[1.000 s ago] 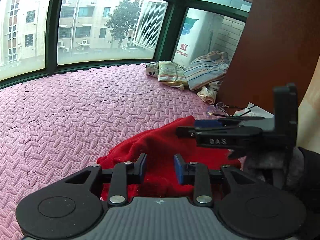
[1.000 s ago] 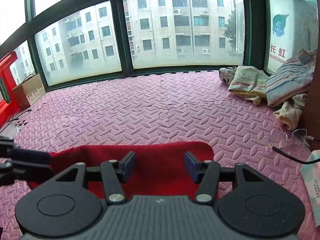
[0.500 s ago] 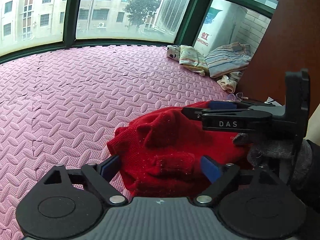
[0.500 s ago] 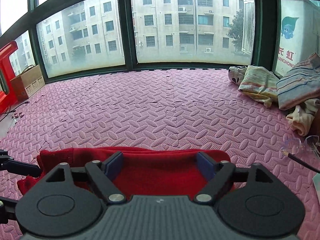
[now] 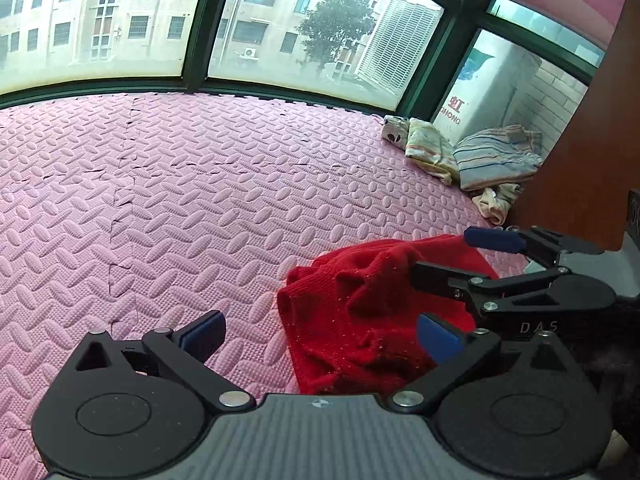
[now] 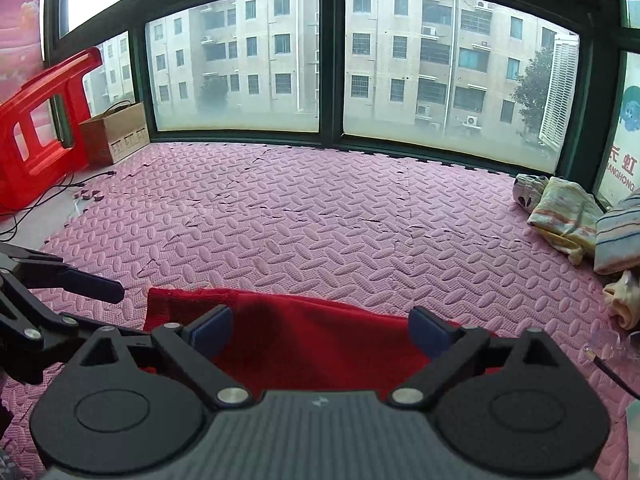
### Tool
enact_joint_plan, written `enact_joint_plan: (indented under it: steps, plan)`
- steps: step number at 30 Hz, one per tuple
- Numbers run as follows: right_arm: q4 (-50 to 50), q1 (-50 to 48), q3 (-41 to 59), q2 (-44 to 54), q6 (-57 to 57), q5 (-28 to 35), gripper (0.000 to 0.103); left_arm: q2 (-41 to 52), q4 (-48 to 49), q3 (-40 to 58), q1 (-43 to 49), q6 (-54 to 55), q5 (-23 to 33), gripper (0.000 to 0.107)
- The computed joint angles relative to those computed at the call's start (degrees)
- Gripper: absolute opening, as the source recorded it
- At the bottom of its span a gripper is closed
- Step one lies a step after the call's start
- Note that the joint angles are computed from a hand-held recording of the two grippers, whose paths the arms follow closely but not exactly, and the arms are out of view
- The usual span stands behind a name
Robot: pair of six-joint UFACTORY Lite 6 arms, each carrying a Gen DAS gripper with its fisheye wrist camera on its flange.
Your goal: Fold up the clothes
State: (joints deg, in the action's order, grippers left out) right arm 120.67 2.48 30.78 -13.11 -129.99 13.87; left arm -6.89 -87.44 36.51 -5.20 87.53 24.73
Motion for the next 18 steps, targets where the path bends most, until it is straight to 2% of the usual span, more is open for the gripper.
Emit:
enact_joint_plan:
  steps: [2,6,10,18]
  plan:
    - [0.25,0.93,1.58,2.45,-0.76,0.08,0.096,0.70,0.25,-0.14,-0.23,0.12,-1.86,0.103]
    - [-2.02,2.43,4.11,5.86,0.32,-0.09,0.096,1.27,-1.54,-0.89,1.07,2.19,-1.49,0.103]
    - [2.30,3.89,7.72,10.69,-4.14,-1.71,0.097,1.58,-1.81,-1.50,2.17,3.14,-1.14,0.103]
    - [-0.57,6.16,15.98,20.92,1.03,-5.84,0.103,4.23,-3.06,-1.73,3.73,5.21,-0.93,0.103]
